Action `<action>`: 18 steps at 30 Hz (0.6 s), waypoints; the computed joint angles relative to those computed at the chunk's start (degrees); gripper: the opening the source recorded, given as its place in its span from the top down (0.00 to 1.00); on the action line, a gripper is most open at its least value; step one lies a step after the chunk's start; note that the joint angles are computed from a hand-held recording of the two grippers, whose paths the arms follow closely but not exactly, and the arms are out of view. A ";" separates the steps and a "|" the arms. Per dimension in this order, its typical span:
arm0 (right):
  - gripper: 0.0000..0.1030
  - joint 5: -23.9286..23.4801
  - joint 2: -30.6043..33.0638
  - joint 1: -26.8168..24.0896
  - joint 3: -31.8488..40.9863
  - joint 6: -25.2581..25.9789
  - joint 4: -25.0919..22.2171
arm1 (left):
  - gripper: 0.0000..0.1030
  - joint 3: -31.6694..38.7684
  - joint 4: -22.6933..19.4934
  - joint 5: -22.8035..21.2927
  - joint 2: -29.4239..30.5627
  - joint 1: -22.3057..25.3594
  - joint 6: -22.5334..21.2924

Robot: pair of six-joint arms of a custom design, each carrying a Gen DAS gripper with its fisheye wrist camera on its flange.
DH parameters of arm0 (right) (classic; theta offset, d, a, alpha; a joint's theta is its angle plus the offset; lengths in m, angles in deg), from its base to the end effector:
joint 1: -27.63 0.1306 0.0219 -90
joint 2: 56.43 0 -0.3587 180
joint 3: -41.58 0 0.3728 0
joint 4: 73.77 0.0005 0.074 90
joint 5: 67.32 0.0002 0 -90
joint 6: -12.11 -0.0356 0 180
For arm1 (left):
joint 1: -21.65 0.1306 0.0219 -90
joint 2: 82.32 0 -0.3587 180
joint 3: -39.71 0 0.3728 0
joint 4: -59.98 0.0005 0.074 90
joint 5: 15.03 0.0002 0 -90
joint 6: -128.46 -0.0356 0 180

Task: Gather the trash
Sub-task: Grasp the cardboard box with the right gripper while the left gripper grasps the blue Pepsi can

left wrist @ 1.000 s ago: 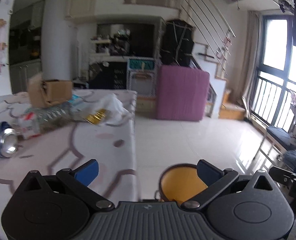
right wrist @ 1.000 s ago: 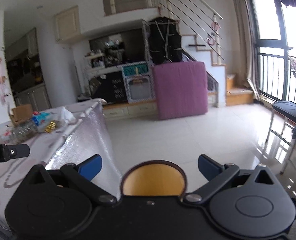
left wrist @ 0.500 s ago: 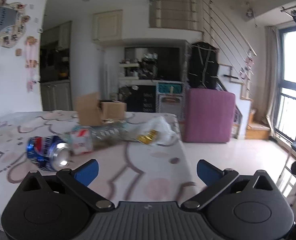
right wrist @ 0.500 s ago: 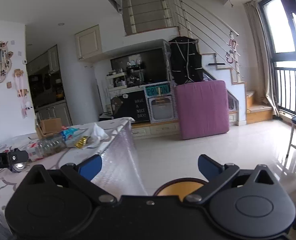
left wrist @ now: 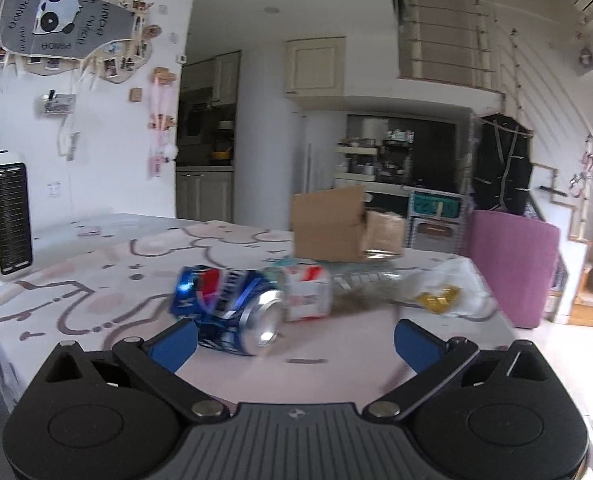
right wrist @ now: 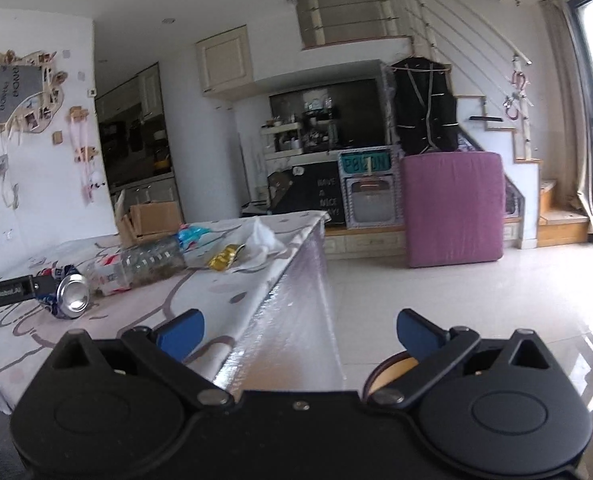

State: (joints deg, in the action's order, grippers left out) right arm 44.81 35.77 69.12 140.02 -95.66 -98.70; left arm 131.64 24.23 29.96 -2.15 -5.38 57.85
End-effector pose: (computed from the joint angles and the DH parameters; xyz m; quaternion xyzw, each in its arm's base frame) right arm 0.3894 0.3258 0.4951 -0.0544 0.8034 0.1473 0.5744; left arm 0.3819 -0.1671 0.5195 -0.1564 0.7869 0.0967 0.5890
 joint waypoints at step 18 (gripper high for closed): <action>0.00 -12.71 20.26 -0.04 29.57 1.10 -6.02 | 0.45 -0.16 4.10 8.19 5.29 9.33 -11.16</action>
State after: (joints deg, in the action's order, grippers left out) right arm 32.10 56.04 69.08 169.59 -94.55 -104.72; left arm 131.48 28.33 38.15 3.13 3.96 46.68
